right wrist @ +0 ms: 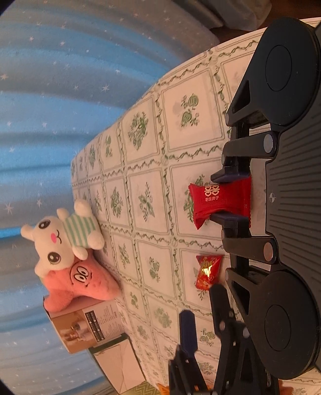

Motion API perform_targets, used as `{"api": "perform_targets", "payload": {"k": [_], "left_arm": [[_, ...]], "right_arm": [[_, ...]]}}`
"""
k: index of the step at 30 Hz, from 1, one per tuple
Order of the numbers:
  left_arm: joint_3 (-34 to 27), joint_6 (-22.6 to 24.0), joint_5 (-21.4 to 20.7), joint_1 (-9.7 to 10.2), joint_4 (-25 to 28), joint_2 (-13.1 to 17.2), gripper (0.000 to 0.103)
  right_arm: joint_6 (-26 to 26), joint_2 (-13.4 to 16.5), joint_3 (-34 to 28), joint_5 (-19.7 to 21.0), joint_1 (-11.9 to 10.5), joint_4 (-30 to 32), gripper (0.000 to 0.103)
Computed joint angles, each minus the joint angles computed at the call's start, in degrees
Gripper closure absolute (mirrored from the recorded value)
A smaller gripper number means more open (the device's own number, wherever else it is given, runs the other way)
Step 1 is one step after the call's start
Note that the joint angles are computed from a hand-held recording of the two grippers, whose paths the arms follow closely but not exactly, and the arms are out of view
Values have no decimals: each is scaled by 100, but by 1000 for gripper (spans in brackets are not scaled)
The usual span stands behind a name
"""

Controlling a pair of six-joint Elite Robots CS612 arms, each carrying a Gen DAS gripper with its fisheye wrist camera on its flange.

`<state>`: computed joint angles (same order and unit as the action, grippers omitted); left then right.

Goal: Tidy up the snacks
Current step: 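Grasp the large red packet with the right tool while the left grasps the small red candy, then carry both held red candies over the orange tray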

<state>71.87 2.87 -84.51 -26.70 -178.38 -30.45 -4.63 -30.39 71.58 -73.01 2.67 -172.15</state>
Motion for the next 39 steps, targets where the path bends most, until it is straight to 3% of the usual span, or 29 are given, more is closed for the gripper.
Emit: {"api": "perform_targets", "payload": {"k": [4, 9, 19, 27, 34, 39], "left_arm": [[-297, 563, -114, -6, 237, 154, 53], [-525, 820, -359, 16, 555, 258, 58], [-425, -167, -722, 78, 816, 150, 81], [217, -1274, -143, -37, 546, -181, 84], [1172, -2200, 291, -185, 122, -686, 84], [1900, -2888, 716, -307, -173, -1098, 84]], "right_arm": [[121, 15, -1, -17, -21, -76, 76], [99, 30, -6, -23, -21, -131, 76], [214, 27, 8, -13, -32, -168, 77], [294, -137, 267, 123, -20, -360, 78], [-28, -460, 824, 334, 26, -530, 78], [42, -733, 1302, 492, 52, -769, 78]]}}
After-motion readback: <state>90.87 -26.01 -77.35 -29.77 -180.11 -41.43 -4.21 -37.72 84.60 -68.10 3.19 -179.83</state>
